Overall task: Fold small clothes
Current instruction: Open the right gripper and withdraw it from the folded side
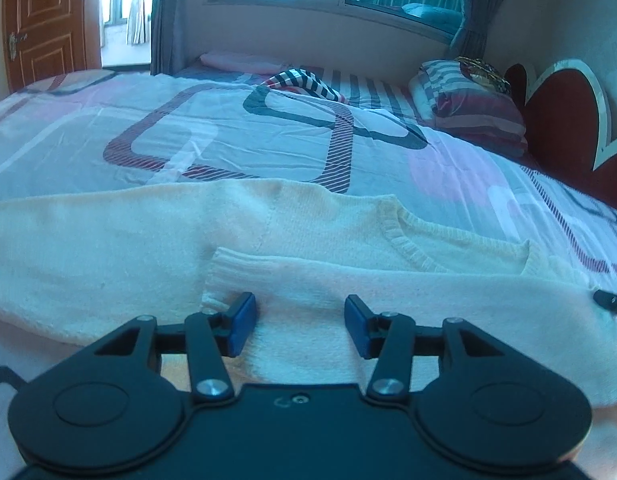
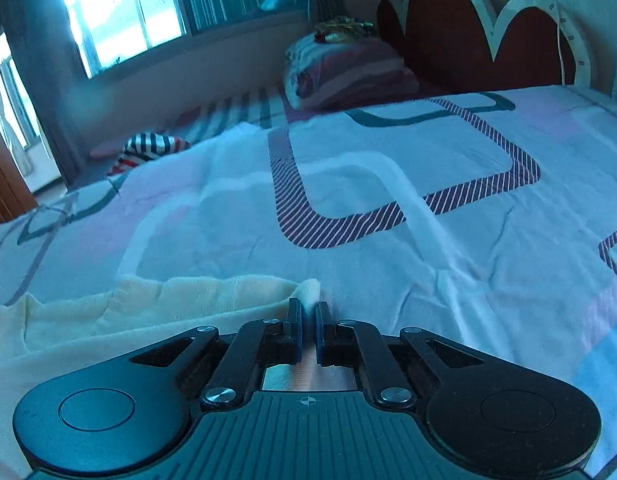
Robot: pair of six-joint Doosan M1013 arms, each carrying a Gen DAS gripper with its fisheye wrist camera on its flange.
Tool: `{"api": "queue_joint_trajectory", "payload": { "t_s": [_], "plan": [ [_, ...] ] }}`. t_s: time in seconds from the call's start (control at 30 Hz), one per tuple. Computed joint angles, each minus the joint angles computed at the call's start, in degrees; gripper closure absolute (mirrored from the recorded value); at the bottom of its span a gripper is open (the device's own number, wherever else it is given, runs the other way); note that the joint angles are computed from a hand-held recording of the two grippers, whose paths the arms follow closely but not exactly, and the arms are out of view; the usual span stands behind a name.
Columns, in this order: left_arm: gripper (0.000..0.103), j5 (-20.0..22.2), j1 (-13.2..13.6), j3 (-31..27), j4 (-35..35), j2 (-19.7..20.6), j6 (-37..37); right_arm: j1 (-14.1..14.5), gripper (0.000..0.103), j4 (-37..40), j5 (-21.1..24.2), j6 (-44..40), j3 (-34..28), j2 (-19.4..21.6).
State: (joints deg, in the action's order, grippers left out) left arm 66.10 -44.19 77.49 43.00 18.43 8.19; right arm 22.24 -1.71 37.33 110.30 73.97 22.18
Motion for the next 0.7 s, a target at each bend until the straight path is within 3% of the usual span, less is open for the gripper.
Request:
{"api": "queue_joint_trajectory", "payload": {
  "t_s": [0.13, 0.2, 0.33, 0.43, 0.6, 0.7],
  "plan": [
    [0.055, 1.03, -0.07, -0.82, -0.74, -0.03, 0.50, 0.94, 0.095, -4.26, -0.57, 0.41, 0.41, -0.93],
    [0.051, 0.77, -0.21, -0.68, -0.80, -0.32, 0.07, 1.21, 0.086, -5.32, -2.24, 1.94, 1.27, -1.93],
    [0.048, 0.54, -0.10, -0.33, -1.26, -0.19, 1.06, 2.13, 0.086, 1.68, -3.95, -7.75, 2.75, -3.56],
    [0.045, 0.38, -0.14, -0.32, -0.68, 0.04, 1.94, 3.63, 0.086, 2.31, -1.80, -12.38, 3.25, -3.65],
    [0.044, -0.78, 0.23, 0.24, -2.94, -1.31, 2.42, 4.79, 0.084, -3.55, 0.66, -7.39, 4.30, -3.76],
    [0.039, 0.40, -0.26, 1.04, -2.33, -2.40, 1.35, 4.90, 0.083, -0.08, 0.58, -9.06, 4.41, -4.68]
  ]
}}
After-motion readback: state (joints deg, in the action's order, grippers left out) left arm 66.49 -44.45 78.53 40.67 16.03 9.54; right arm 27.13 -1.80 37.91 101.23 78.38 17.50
